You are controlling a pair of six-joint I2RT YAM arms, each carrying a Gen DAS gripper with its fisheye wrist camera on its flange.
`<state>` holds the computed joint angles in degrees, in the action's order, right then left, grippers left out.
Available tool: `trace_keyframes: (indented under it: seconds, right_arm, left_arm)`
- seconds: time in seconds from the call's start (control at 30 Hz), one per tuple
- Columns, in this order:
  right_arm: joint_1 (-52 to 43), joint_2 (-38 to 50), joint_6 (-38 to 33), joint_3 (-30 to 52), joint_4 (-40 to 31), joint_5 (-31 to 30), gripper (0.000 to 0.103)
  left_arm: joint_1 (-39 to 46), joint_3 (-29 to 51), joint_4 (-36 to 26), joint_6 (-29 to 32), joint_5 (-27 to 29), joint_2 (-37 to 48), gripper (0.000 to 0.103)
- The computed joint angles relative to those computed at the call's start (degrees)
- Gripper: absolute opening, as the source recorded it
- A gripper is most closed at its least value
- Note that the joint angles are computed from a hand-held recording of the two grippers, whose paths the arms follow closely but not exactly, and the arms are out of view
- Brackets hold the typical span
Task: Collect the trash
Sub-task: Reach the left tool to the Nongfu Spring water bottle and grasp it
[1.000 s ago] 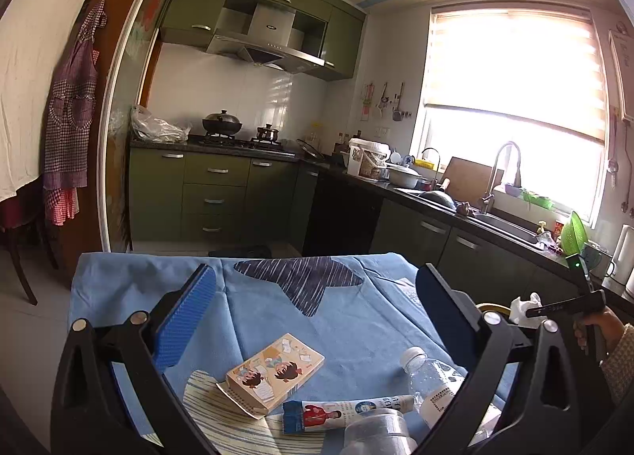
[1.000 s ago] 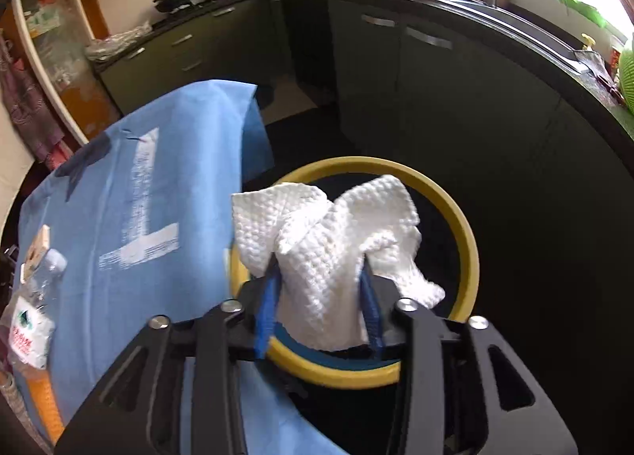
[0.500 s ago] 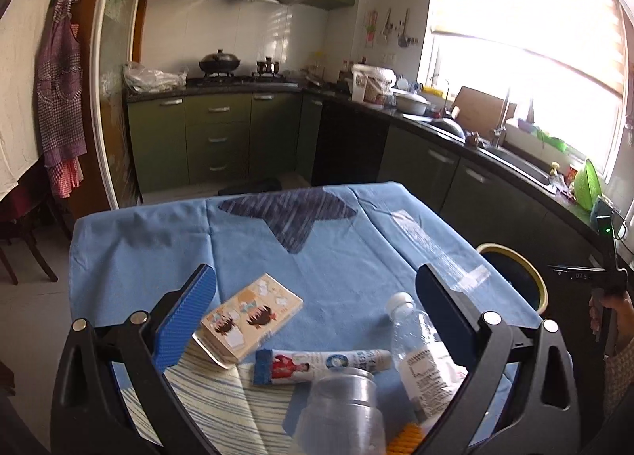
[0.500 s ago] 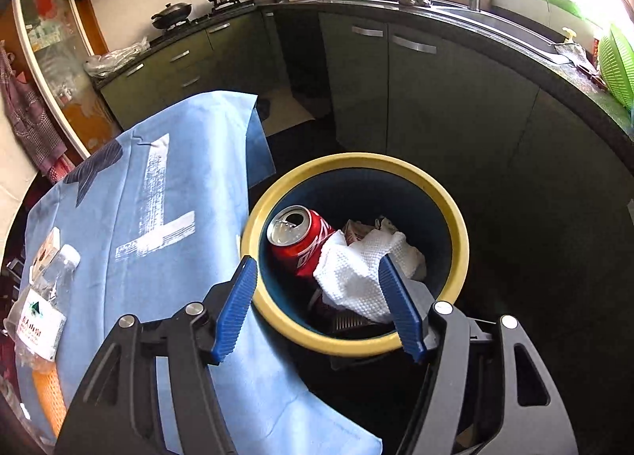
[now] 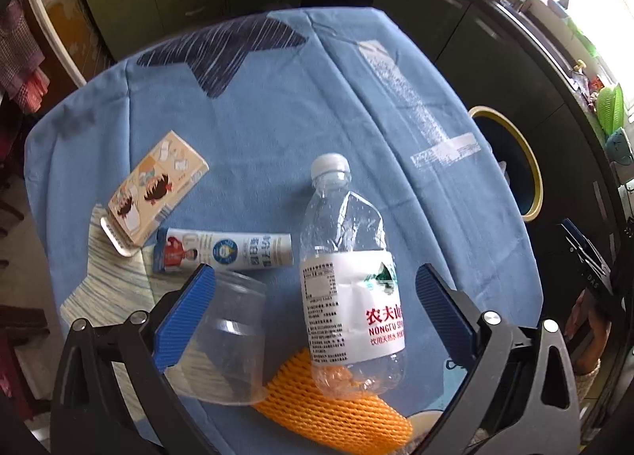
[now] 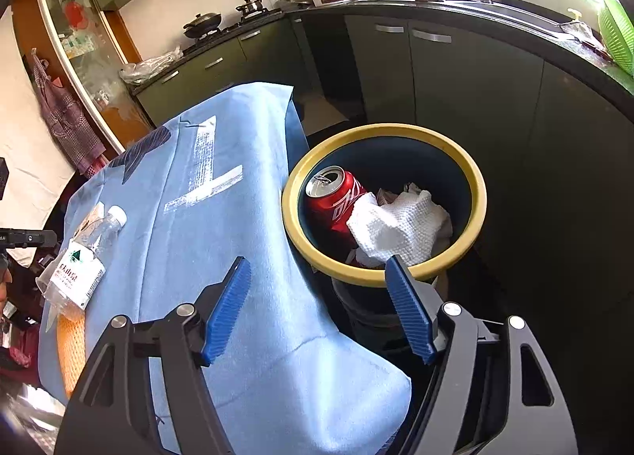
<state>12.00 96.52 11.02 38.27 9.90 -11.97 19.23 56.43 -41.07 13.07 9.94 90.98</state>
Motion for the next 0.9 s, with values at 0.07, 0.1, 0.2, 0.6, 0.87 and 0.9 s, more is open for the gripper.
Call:
trace_keyframes:
  seconds: [0.07, 0.1, 0.2, 0.6, 0.87, 0.9]
  right_arm:
    - [-0.18, 0.04, -0.03, -0.62, 0.69, -0.78, 0.071]
    - [-0.29, 0.46, 0.07, -0.73, 1.24, -1.28, 0.071]
    - [-0.46, 1.39, 0.39, -1.45, 3.08, -2.98, 0.071]
    - [-1.75, 0.8, 0.89, -4.41, 6.96, -7.51, 0.072]
    - [-3.29, 1.26, 1.03, -5.24, 8.58, -10.1, 0.074]
    - [-3.4, 1.45, 1.09, -5.29, 8.79, -10.3, 0.074]
  left_arm:
    - [-1.27, 1.88, -3.99, -1.6, -1.62, 1.49, 0.096]
    - [-1.99, 2.31, -5.1, -2.35, -2.36, 1.85, 0.096]
    - [-4.26, 2.84, -6.47, -4.39, -4.09, 2.26, 0.096]
    - [-10.48, 7.87, -10.61, -9.8, -8.37, 10.19, 0.095]
    - [-12.8, 9.34, -12.61, -10.65, -8.92, 14.0, 0.069]
    - [-13.0, 9.41, -12.68, -10.61, -8.93, 14.23, 0.068]
